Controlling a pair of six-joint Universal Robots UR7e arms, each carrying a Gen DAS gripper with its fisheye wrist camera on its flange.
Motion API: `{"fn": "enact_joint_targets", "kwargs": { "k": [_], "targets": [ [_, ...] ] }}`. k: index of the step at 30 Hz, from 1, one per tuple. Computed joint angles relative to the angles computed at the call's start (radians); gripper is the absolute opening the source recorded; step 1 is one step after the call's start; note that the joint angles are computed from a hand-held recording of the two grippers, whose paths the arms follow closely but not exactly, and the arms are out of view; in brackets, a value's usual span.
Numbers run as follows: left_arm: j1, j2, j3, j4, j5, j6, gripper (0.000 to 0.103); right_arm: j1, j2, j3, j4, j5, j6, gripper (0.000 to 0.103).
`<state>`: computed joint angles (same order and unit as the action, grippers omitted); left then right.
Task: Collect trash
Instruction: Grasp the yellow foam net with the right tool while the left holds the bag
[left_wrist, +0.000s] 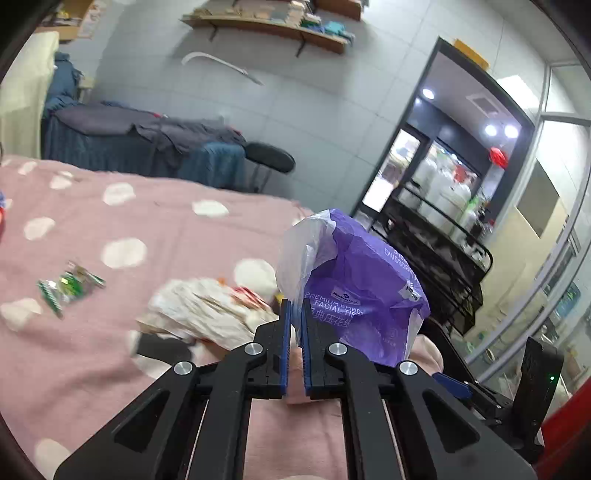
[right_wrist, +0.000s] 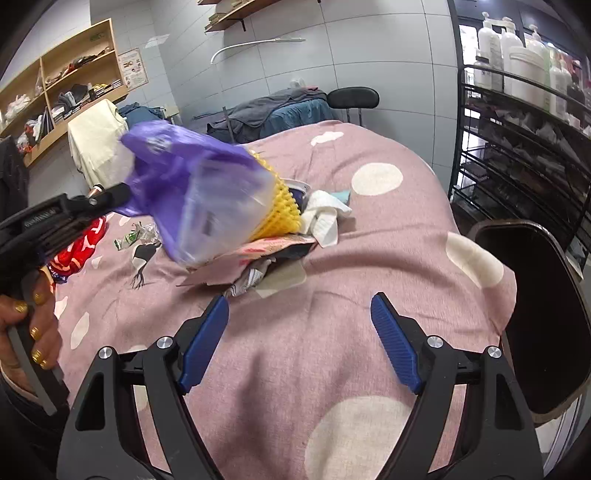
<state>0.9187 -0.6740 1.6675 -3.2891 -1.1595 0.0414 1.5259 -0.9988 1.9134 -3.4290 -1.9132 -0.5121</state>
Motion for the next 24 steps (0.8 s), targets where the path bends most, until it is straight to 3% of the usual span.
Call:
{"fn": "enact_joint_targets", "kwargs": {
  "k": [6,13,18,22,24],
  "targets": [
    [0.01,-0.064,0.059,-0.076,0.056,-0.017,0.006,0.017,0.023,-0.068,0.048,0.031,-0.029,0.079],
    [0.019,-0.099,0.11,-0.117,0.097,-0.048,0.006,0.033,0.118,-0.291,0.284,0.029,-0.037,0.078],
    [0.029,-0.116,0.132,-0.117,0.092,-0.063,0.006,0.036,0.197,-0.436,0.405,-0.017,-0.032,0.062],
    [0.034,-0.12,0.138,-0.103,0.083,-0.076,0.006,0.027,0.221,-0.496,0.508,-0.026,0.0,0.026],
    [0.038,-0.121,0.142,-0.099,0.079,-0.078,0.006,0.028,0.212,-0.475,0.493,-0.02,-0.013,0.019]
  ]
}}
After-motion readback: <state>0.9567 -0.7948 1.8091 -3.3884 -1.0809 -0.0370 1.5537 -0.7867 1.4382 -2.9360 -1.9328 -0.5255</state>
